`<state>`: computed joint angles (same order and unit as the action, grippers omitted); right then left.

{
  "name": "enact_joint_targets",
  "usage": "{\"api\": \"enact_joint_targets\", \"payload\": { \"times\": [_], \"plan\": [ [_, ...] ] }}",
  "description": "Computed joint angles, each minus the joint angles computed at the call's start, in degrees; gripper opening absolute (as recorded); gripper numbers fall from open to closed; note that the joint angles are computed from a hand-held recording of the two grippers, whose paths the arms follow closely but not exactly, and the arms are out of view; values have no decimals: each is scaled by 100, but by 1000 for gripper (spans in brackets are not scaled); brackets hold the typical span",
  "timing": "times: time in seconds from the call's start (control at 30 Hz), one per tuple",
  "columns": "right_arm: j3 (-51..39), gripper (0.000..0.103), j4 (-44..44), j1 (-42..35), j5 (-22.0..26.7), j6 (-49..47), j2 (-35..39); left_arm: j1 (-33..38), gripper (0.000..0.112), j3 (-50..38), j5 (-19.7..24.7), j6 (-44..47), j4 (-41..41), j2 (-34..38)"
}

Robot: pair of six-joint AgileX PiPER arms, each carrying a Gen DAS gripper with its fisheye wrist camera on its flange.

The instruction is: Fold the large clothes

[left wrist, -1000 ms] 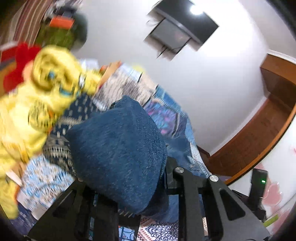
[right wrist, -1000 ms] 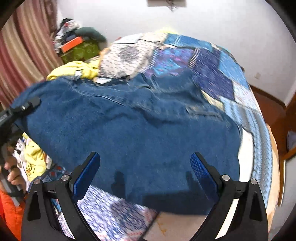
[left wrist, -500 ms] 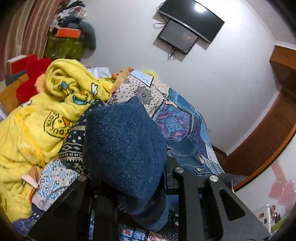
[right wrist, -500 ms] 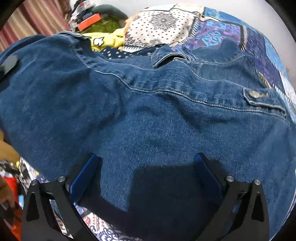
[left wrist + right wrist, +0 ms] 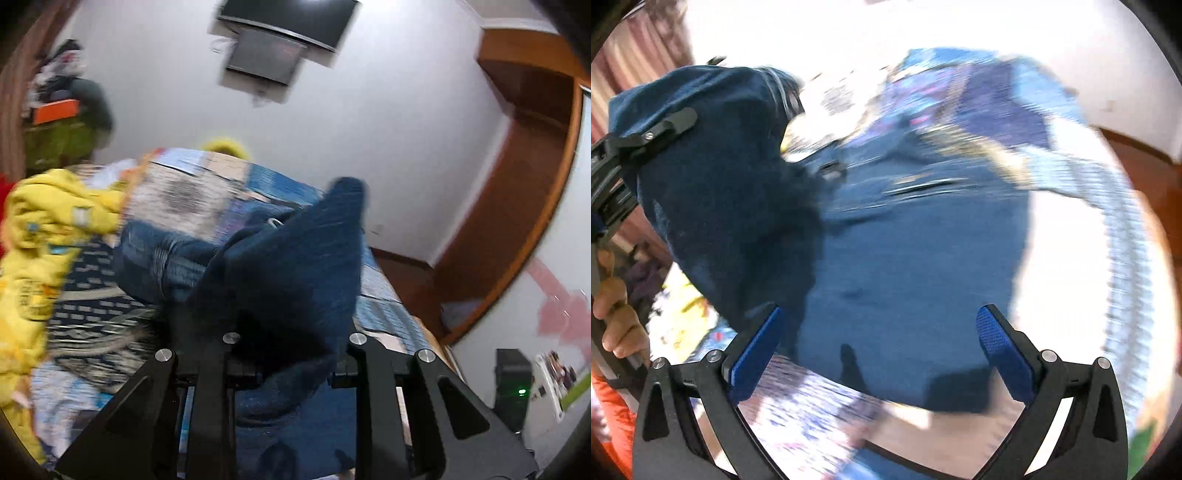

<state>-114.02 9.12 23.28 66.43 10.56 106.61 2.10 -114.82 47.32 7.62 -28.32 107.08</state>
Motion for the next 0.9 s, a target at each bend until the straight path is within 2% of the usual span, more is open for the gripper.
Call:
{"api": "enact_joint_targets", "payload": {
  "times": [0.1, 0.2, 0.33, 0.43, 0.57, 0.7, 0.8, 0.9],
  "plan": [
    [983, 103, -390, -382, -271, 209, -816, -569, 22, -214, 125, -78, 240, 286],
    [1766, 103, -391, -795, -451, 277, -1462, -1203, 22, -93, 308, 128, 598, 552],
    [2540, 103, -452, -1298, -530, 392, -2096, -1646, 22, 144, 846, 567, 868, 853],
    [2727, 103, -187, -1667, -524, 269, -2249, -1710, 22, 669, 655, 881, 868, 646],
    [2864, 103, -44, -1768, -522, 191, -2408, -1449, 30, 645, 1217, 1381, 319, 521],
    [2829, 103, 43, -1668, -527, 181, -2504, -1414, 36, 918, 1423, 1568, 291, 124],
    [2649, 103, -4, -1426, -564, 223, -2460, -1278, 52, 1062, 1770, 1706, 31, -137],
    [2393, 103, -124, -1147, -610, 308, -2350, -1203, 61, 1642, 1462, 1608, 213, -709]
  ]
}}
